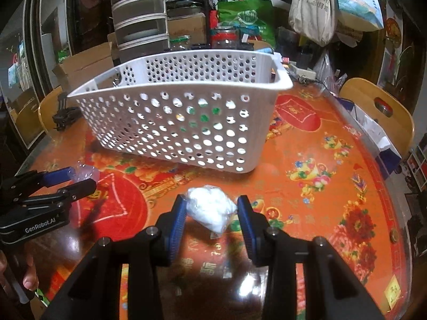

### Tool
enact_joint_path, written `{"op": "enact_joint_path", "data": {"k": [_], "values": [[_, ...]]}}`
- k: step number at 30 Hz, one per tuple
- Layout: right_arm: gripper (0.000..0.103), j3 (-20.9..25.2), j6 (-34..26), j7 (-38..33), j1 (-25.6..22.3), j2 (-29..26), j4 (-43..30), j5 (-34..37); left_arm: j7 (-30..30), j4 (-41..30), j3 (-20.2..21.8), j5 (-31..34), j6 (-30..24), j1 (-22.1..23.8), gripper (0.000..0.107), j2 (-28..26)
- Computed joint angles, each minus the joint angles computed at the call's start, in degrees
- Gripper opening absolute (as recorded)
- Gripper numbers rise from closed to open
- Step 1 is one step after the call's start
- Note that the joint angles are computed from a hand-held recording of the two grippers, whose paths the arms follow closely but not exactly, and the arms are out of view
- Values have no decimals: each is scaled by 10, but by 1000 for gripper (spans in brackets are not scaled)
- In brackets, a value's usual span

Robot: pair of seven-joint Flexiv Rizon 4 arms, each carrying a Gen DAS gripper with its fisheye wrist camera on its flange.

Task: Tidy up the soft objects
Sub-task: 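Lift and carry the clear bag and white tissue over the basket with both tools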

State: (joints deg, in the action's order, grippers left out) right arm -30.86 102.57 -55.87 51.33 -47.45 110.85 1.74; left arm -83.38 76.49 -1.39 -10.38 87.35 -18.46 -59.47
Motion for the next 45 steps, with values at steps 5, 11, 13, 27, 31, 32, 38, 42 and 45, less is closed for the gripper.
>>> {"op": "enact_joint_path", "data": {"k": [5,11,13,27,31,32,38,42,45], "values": [[38,-14,13,-8,20,14,16,9,-3,30,0,3,29,-1,53,26],[38,-17,32,-30,32,39,30,29,-5,61,10,6,61,-11,53,57],[38,-16,35,-38,34,46,32,35,-5,69,14,5,70,-15,53,67],[38,-6,42,-92,33,98,34,54,9,77,39,-3,80,-41,53,105],[38,4,28,-96,14,110,19,40,5,52,60,-6,68,-52,53,103],[38,-4,24,-96,19,110,16,39,4,43,65,-5,63,-55,53,101],[38,-1,-4,-82,-4,114,-11,5,-20,-47,111,4,-2,-71,53,72],[38,3,-26,-63,-24,110,-35,-26,-45,-113,128,26,-47,-70,53,46],[38,21,-53,-47,-53,103,-63,-59,-45,-181,116,37,-103,-55,53,20]]}}
